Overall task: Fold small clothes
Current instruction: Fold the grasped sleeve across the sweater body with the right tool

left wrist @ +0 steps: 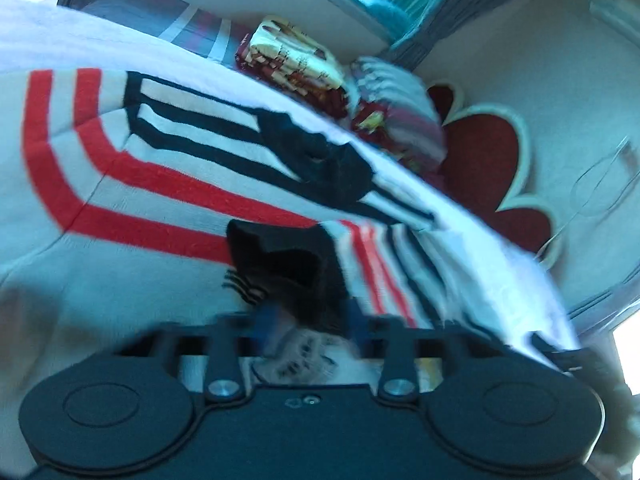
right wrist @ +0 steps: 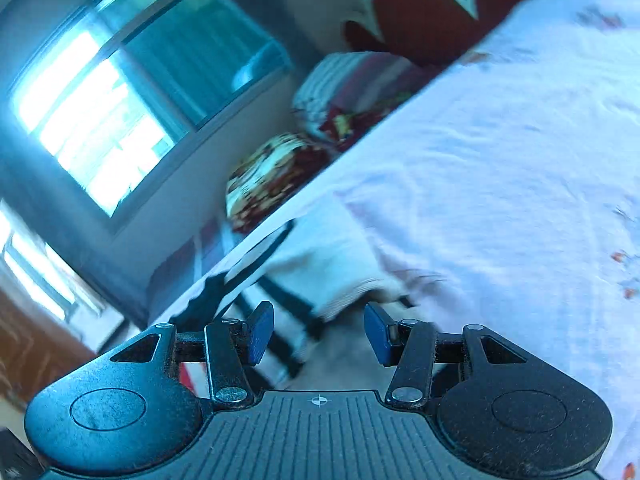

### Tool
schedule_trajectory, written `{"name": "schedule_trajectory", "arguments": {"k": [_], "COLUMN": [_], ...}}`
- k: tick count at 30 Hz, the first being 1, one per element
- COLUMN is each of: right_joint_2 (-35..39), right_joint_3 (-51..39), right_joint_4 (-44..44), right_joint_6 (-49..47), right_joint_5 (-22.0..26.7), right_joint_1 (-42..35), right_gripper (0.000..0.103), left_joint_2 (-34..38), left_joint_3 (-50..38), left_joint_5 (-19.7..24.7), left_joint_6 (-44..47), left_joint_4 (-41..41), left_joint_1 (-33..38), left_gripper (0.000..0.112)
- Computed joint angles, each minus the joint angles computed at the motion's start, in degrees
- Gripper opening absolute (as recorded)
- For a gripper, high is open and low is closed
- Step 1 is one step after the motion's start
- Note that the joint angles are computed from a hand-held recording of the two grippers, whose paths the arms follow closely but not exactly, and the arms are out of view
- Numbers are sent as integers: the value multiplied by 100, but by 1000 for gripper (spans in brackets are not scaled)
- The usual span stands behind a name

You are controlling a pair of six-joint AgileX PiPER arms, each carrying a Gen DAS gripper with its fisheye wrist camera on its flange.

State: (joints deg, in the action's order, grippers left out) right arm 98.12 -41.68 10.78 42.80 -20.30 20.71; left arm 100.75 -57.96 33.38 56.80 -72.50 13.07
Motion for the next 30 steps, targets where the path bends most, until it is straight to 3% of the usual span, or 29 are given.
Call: {"name": "schedule_trajectory", "arguments": {"k": [5,7,10,17,19,20,25,28,30], "right_joint_2": [319,493,802,1030,1037,965,690,807,763], "right_joint_3": [143,187,-70,-482,-723,-692,-255,-350,-386], "right_joint_4": [-2498,-3616,-4927,-5507,-5825,-5826,-4765,-4719,-4824], "right_joint_6": [2865,4010,5515,5860,5881,5807,4537,4467,4480], "right_joint_5": [-735,-1245,-1635,-1456,-957,-751,-654,-535,-408], "right_joint_1": [-847,-1282,-1694,-1865,-1745,-1658,-1319,-1229,-1192], "right_gripper": [50,50,50,49,15,8,8,8,8], "left_joint_2": [-180,-205,-153,-158,-149,-162,-608,-269,-231], "left_joint_3": [-29,-134,-239,-103,-74,-62,417,253,138], "left_joint_5": [-203,-249,-95,-205,-237,-241,-517,-956,-796], "left_joint_6": [745,605,241,300,409,439,2169,1471,986], "left_joint_4": [-321,0,630,641,578,569,-779,116,502], "left_joint_1": [109,166,276,273,276,282,257,17,107], "left_gripper": [5,5,5,5,5,5,5,6,6]}}
